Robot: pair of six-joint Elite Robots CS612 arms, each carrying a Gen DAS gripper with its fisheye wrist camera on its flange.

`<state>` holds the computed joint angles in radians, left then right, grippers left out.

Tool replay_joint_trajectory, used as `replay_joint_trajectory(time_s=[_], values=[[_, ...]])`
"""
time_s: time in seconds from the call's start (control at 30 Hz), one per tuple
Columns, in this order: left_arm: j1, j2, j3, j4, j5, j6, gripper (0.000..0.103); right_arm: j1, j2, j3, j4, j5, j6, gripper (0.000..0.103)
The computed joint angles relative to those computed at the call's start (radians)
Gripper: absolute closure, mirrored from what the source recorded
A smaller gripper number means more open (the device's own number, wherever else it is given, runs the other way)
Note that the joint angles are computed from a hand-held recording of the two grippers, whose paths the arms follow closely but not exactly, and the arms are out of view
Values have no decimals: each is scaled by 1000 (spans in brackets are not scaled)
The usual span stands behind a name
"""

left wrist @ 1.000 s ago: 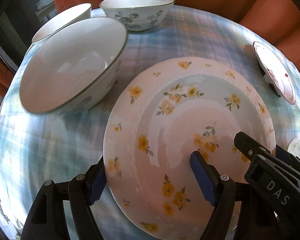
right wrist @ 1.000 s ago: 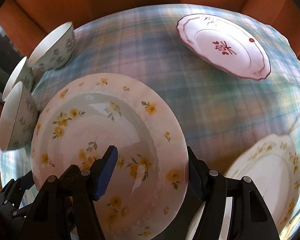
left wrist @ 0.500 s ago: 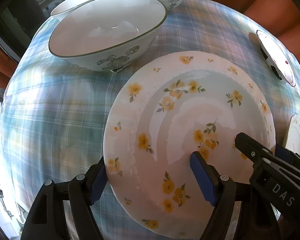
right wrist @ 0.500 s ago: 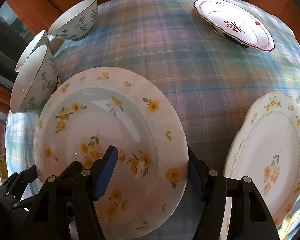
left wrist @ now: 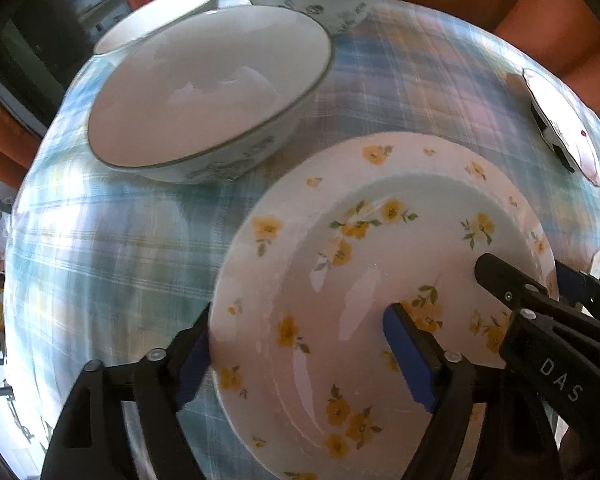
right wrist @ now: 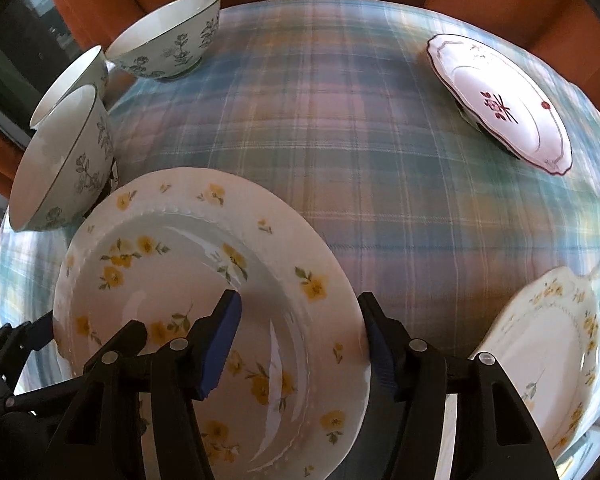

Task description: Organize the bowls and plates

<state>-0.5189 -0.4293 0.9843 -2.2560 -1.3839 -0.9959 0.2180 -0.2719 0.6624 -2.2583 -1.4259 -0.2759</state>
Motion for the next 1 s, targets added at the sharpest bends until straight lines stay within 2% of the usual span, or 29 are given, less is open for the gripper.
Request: replay_joint_trajectory(time_s=[0.2,0.37,0.43,0.53,0.73,1.0], values=[[0,14,-23,8,7,12,16,2,9,-24,42,-3,-9,39],[-13,-16,39,-30,9,2,21,3,12,-33,72,-7,13,36],[-16,-36,69,-36,7,0,21,2,-17,20,52,-15,34,36],[-15,-58,105,-56,-2,-8,21,4,-32,45,48,-23,40,36],[-18,-89,153,-101,-2,0,20,7,-81,130,-27,-35,54,36],[-29,-134,216,-161,23,63,21,2,-167,283,-144,-53,124,36]])
